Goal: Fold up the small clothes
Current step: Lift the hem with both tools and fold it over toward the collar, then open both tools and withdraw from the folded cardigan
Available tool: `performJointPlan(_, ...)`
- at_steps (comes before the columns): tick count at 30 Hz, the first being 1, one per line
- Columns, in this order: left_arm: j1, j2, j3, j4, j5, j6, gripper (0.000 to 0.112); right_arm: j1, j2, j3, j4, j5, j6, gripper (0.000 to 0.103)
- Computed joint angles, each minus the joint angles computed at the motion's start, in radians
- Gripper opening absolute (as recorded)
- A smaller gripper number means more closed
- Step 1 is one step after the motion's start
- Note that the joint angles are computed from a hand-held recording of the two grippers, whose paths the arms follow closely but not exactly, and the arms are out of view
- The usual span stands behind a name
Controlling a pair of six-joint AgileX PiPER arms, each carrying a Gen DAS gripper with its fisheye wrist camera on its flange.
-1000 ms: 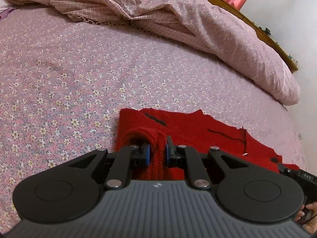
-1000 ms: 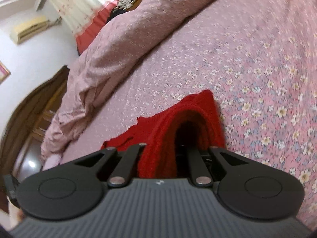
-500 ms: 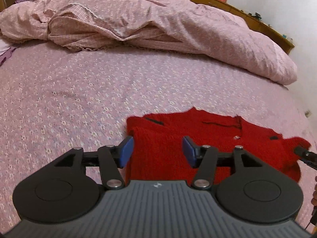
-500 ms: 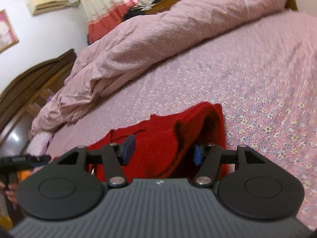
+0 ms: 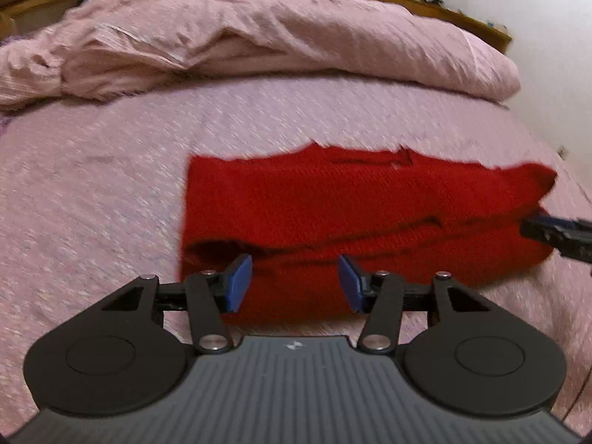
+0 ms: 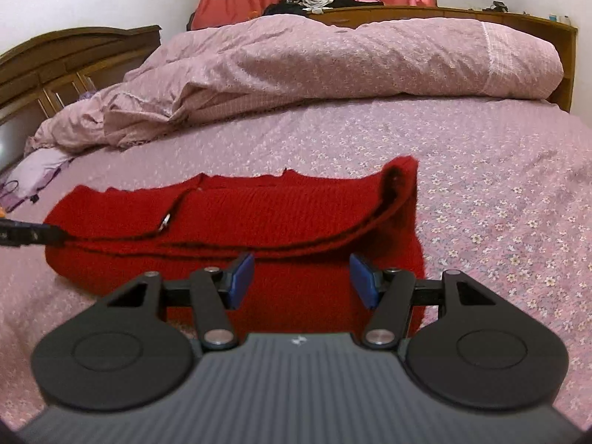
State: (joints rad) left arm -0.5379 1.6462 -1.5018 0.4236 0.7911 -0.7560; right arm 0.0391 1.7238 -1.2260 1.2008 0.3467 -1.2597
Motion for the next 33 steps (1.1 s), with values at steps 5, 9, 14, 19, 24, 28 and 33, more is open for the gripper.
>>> performJointPlan(5, 0.004, 0.044, 0.014, 0.003, -0.04, -0.023, 0.047, 0.038, 0.015, 0.011, 0.007, -0.065, -0.018, 0.06)
performJointPlan(9, 0.02, 0.071, 0.015, 0.005, -0.064, -0.001, 0.047, 0.054, 0.024, 0.011, 0.041, -0.089, -0.069, 0.06)
performJointPlan(14, 0.032, 0.102, -0.027, 0.021, -0.066, 0.009, 0.046, 0.067, 0.041, 0.001, 0.074, -0.108, -0.114, 0.059)
performJointPlan(19, 0.043, 0.158, -0.122, 0.036, -0.04, 0.053, 0.046, 0.083, 0.066, -0.042, 0.032, -0.12, -0.086, 0.06)
performJointPlan(24, 0.063, 0.251, -0.262, 0.062, 0.001, 0.092, 0.046, 0.087, 0.12, -0.126, -0.08, -0.095, 0.069, 0.06)
performJointPlan(28, 0.087, 0.335, -0.402, 0.058, 0.036, 0.138, 0.046, 0.097, 0.172, -0.197, -0.153, -0.096, 0.177, 0.059)
performJointPlan(33, 0.114, 0.445, -0.601, 0.038, 0.098, 0.179, 0.046, 0.092, 0.243, -0.313, -0.247, -0.05, 0.369, 0.059)
